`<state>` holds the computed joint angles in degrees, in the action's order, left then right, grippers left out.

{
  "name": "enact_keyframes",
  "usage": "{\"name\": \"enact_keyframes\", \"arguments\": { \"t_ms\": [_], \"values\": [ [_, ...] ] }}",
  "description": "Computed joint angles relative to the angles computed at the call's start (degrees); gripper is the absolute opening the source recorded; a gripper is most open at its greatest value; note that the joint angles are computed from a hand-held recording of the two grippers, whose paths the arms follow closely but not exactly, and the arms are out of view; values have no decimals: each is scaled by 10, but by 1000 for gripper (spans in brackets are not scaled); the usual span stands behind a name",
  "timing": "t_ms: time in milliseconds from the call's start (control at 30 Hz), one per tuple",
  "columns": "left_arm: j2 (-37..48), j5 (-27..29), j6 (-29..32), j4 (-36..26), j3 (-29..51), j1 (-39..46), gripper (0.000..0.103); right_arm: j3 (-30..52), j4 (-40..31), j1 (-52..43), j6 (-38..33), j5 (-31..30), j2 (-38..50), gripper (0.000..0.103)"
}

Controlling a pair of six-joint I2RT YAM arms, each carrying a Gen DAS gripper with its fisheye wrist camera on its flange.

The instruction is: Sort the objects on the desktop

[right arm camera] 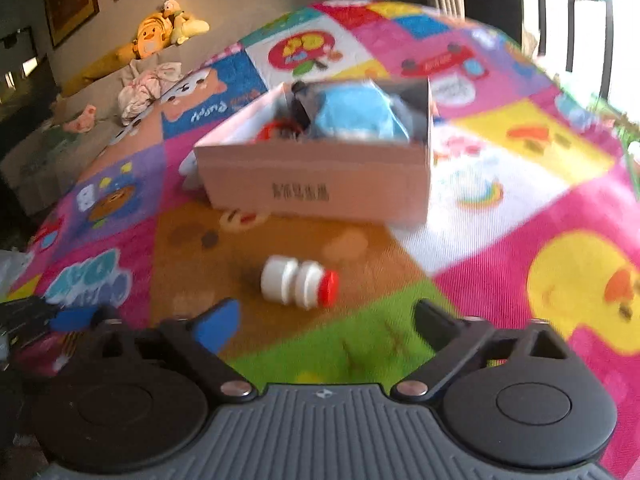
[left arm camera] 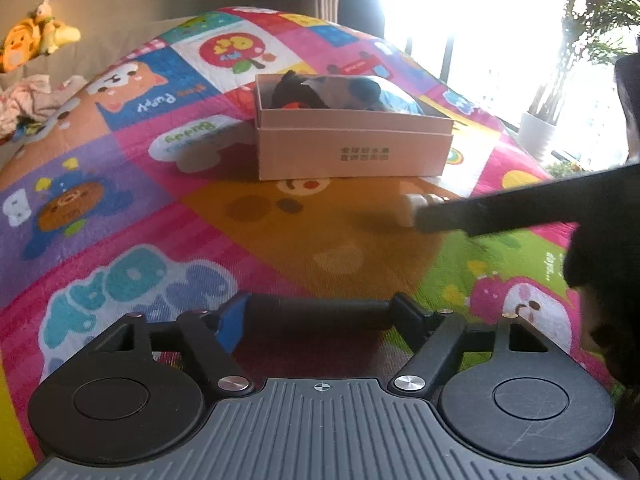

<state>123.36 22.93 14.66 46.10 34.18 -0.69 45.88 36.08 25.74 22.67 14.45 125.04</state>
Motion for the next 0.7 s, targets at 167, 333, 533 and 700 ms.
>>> {"name": "enact_keyframes", "arguments": {
  "t_ms": [167,333,533,700],
  "values": [
    [-2,-1,-2,-2,-1,-1,81,67,-63,6,0,-5,17,58],
    [-8,-6,2,-6,-2,-3,80,98,-108,5,3,-6,24,47],
    [-104,28,-8,-18,12,7,80,-11,-53,-6,-67,-12,-136,46],
    [-149,11,-15,21,64,-29,81,-91,-3,-37,-118,7,-334,47]
  ]
}}
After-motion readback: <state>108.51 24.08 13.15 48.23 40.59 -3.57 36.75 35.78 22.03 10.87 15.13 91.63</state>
